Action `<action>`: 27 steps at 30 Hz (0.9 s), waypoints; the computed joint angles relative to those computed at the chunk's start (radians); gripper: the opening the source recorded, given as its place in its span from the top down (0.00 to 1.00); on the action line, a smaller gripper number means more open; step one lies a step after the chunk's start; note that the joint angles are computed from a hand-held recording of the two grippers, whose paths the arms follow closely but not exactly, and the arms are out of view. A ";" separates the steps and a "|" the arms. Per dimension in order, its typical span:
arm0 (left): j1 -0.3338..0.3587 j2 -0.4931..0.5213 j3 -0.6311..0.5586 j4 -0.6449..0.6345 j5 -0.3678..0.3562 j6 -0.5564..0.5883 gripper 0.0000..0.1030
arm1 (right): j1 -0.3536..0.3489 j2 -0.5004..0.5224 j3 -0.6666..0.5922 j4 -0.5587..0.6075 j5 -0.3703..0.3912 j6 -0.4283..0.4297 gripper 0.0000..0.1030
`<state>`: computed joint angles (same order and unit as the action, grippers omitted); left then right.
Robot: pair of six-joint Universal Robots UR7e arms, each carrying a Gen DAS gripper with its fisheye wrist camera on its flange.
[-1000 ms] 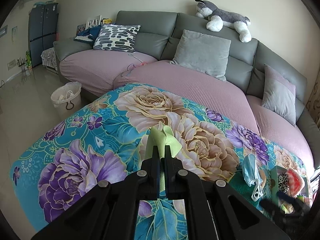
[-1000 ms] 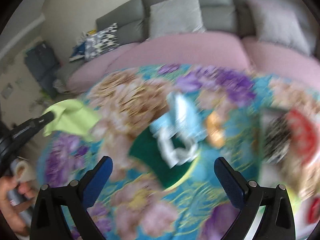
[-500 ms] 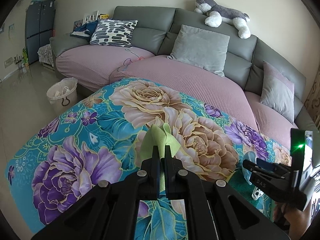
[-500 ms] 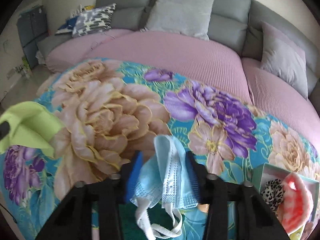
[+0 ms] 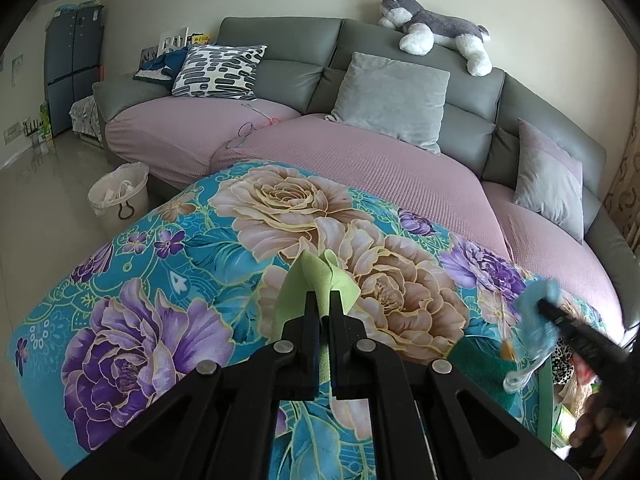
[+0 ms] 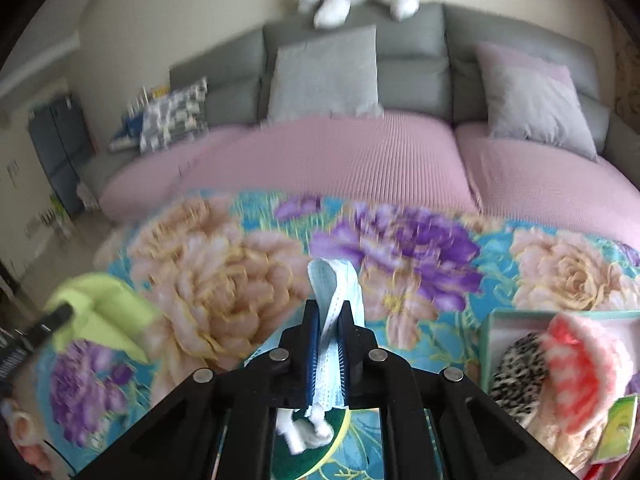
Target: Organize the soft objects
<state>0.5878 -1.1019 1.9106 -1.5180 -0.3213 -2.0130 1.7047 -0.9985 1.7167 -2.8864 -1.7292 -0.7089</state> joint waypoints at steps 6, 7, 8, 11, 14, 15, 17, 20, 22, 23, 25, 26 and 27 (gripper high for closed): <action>-0.007 0.018 -0.018 0.002 0.013 0.020 0.97 | 0.003 -0.080 0.040 -0.045 0.100 0.024 0.91; -0.008 0.020 -0.020 0.001 0.014 0.024 0.97 | -0.001 -0.094 0.047 -0.051 0.129 0.031 0.91; -0.009 0.022 -0.022 -0.002 0.016 0.029 0.97 | -0.002 -0.106 0.054 -0.058 0.153 0.033 0.91; -0.012 0.030 -0.029 -0.008 0.017 0.043 0.97 | 0.007 -0.113 0.049 -0.052 0.132 0.029 0.91; -0.013 0.035 -0.032 -0.018 0.022 0.053 0.97 | 0.003 -0.139 0.044 -0.018 0.188 0.052 0.91; -0.012 0.036 -0.033 -0.021 0.022 0.057 0.97 | 0.006 -0.148 0.046 -0.025 0.202 0.044 0.91; -0.012 0.038 -0.033 -0.028 0.022 0.066 0.97 | 0.015 -0.164 0.053 -0.047 0.225 0.028 0.91; -0.010 0.039 -0.036 -0.022 0.019 0.061 0.97 | 0.017 -0.182 0.062 -0.044 0.261 0.024 0.91; -0.005 0.043 -0.039 -0.024 0.007 0.066 0.97 | 0.020 -0.170 0.056 -0.019 0.230 0.028 0.91; -0.002 0.045 -0.039 -0.032 0.001 0.077 0.97 | 0.019 -0.165 0.052 0.003 0.224 0.033 0.91; 0.010 0.055 -0.040 -0.073 -0.014 0.131 0.97 | 0.013 -0.158 0.052 0.027 0.220 0.041 0.91; 0.020 0.062 -0.036 -0.125 -0.026 0.184 0.97 | 0.011 -0.157 0.055 0.030 0.213 0.037 0.91; 0.031 0.070 -0.030 -0.186 -0.041 0.245 0.97 | 0.012 -0.151 0.057 0.030 0.193 0.035 0.91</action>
